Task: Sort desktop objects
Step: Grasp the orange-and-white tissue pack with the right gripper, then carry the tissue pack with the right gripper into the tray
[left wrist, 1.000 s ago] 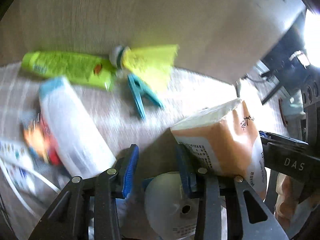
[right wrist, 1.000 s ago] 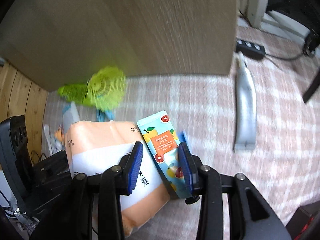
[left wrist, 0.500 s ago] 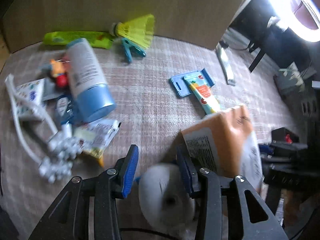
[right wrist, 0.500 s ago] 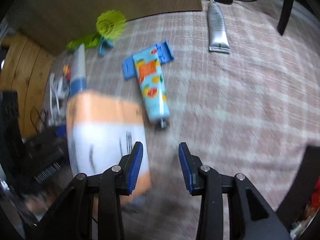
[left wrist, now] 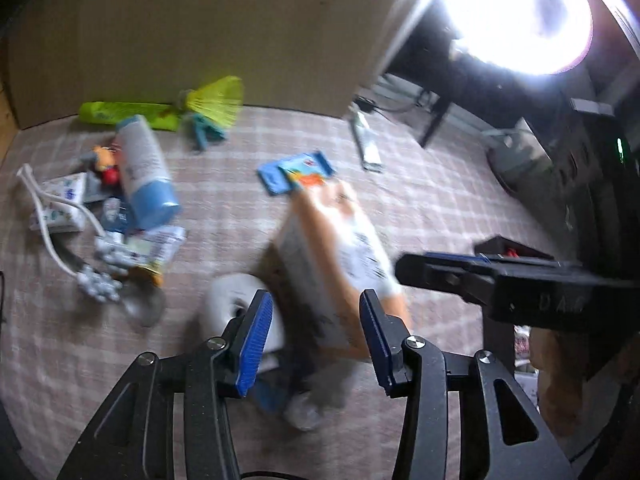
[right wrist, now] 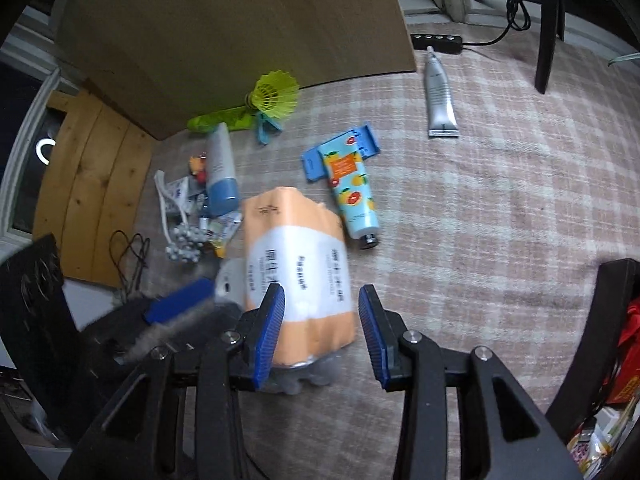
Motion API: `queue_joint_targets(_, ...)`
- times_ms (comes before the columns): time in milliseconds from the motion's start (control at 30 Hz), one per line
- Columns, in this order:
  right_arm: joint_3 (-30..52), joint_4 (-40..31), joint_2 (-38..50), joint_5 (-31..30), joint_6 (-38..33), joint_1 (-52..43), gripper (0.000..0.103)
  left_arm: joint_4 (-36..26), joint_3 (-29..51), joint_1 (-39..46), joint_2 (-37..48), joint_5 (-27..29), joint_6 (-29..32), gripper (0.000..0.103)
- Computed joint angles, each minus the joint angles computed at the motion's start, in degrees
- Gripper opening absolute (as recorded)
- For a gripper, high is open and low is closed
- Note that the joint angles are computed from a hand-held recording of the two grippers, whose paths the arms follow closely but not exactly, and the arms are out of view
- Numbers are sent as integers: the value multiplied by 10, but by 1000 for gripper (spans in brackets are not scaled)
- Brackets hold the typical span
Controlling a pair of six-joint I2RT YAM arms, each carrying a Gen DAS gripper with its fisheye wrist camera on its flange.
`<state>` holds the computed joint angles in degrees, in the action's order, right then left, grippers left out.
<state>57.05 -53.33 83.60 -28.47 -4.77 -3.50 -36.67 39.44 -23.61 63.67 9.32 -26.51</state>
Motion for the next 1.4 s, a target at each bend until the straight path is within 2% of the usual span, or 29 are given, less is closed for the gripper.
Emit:
queue_joint_targets(33, -6, 13, -2, -2, 20, 18, 41, 12, -2, -13, 9, 0, -4, 51)
queue_joint_targets(100, -10, -2, -23, -6, 18, 20, 45, 7, -3, -35, -1, -8, -12, 55)
queue_joint_targets(167, 0, -15, -24, -6, 9, 24, 49, 7, 0, -56, -2, -19, -20, 56)
queue_joint_targets(333, 14, -12, 5, 5, 14, 51, 49, 36, -5, -63, 19, -13, -29, 56)
queue_joint_targets(500, 8, 5, 41, 4, 30, 76, 49, 69, -14, -53, 31, 16, -27, 55)
queue_joint_targets(700, -6, 10, 21, 13, 40, 81, 47, 69, -12, -50, 24, 29, -31, 55)
queue_joint_targets(933, -18, -16, -30, 22, 25, 62, 45, 52, 6, -96, 9, 11, -55, 55)
queue_joint_targets(1200, -10, -103, -111, 15, -52, -28, 45, 24, 63, -189, 9, -30, -94, 55)
queue_joint_targets(1400, 23, -202, -136, 4, -189, -194, 45, 36, 136, -291, 73, -55, -123, 55)
